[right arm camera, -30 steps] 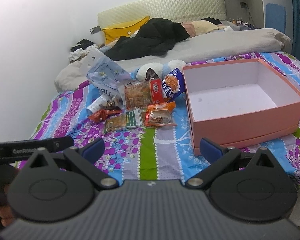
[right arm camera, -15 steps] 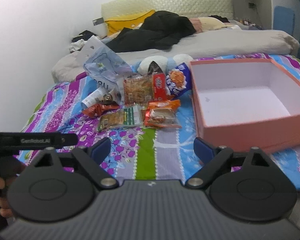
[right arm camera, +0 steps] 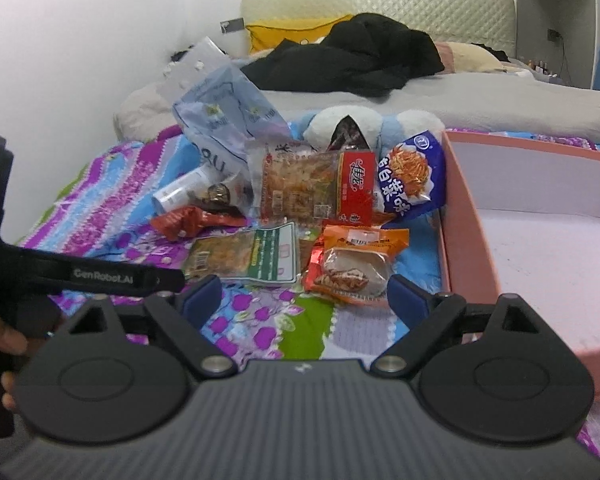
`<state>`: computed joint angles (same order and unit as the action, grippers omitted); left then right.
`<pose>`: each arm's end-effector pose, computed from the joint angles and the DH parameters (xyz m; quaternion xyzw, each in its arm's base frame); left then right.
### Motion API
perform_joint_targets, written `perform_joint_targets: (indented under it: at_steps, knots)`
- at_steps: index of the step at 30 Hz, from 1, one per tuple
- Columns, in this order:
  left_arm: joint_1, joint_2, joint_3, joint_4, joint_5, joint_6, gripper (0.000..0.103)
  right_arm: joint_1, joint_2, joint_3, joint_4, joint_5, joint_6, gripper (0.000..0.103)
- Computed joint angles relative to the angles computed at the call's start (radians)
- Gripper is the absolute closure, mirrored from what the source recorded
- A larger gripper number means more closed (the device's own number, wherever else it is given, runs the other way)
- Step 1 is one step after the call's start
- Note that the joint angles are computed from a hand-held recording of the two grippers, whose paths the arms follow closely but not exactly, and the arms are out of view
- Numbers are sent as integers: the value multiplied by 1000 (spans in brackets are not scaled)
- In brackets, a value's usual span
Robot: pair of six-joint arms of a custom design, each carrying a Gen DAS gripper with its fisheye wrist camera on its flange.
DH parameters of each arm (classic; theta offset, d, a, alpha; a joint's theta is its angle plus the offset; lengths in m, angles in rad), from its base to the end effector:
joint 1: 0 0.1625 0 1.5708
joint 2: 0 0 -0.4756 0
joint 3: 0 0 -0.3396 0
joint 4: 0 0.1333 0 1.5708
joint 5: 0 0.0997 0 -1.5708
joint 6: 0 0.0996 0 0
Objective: Organize snacks
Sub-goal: 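Grasp the green-labelled clear bag with the left gripper while the right gripper grasps the orange bread packet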
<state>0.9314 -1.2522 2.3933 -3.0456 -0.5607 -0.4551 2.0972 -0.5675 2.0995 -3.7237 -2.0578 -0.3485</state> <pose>-0.0652 -0.4525 0.2881 -0.0006 0.8667 -0.3724 0.3318 0.3495 -0.4290 0.0652 0.3248 -0.8683 0.3157 0.2023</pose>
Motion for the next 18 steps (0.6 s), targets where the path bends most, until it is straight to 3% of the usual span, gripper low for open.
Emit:
perform_joint_targets:
  at_steps: [3, 8, 12, 18]
  knots:
    - [65, 50, -40, -86, -35, 108, 4, -20, 29, -51, 42, -13, 27, 27]
    - [141, 107, -93, -177, -87, 226, 5, -44, 81, -128, 73, -53, 48, 27]
    - [166, 162, -121, -249, -74, 336, 5, -63, 114, -182, 91, -74, 47, 27]
    - [197, 198, -150, -260, -100, 376, 5, -76, 163, -262, 86, -134, 7, 26]
